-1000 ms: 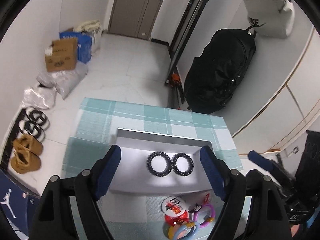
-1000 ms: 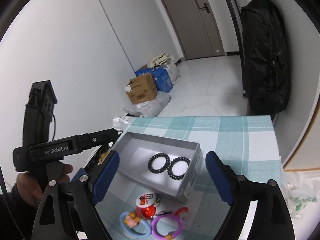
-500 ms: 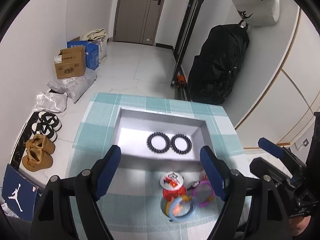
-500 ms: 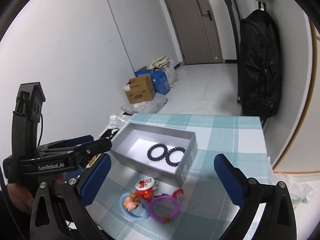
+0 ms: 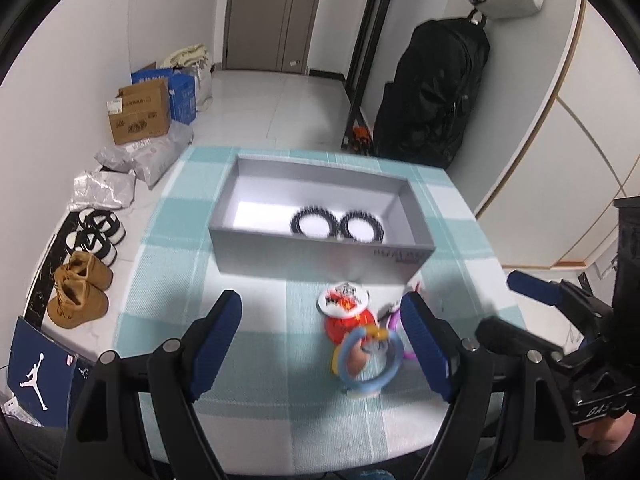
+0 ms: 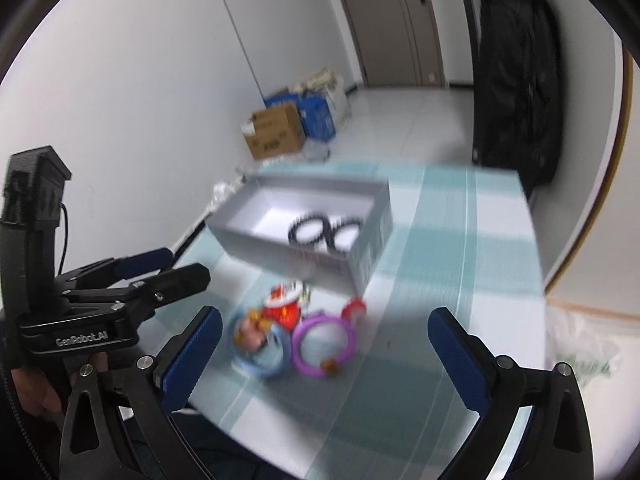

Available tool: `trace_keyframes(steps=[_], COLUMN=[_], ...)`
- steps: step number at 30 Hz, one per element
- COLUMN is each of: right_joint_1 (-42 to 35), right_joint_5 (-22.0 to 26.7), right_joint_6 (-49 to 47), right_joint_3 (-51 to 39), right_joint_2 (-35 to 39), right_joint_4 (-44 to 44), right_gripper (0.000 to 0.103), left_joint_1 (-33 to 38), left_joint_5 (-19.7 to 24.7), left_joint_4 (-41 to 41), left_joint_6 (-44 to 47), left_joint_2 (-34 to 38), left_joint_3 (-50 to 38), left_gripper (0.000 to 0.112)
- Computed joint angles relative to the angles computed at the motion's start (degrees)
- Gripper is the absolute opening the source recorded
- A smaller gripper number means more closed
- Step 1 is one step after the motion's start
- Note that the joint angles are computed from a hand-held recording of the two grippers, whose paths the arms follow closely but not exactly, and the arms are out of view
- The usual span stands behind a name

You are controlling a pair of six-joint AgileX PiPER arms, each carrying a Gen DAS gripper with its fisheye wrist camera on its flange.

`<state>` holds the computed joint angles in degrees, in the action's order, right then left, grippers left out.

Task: Organize jewelry
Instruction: 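Withdraw the left gripper from the box back over the table, then grasp the purple bangle with the right gripper while the left gripper grasps the blue bangle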

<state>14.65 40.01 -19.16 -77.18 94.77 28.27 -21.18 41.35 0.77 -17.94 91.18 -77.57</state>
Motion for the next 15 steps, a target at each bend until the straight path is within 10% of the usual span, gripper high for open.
trace_keyframes(steps=[15], right_joint_1=[0.5], right_joint_5=[2.4], right_joint_6=[3.6], right_joint_3=[0.4], right_joint_2=[4.0], right_joint_4=[-5.1], right_gripper=[0.092], left_joint_1=[-0.1], left_joint_5=[4.0], left_joint_4=[-1.0], left_joint_6=[1.1], left_joint_2=[1.0], left_joint_3=[1.9], left_gripper=[0.078])
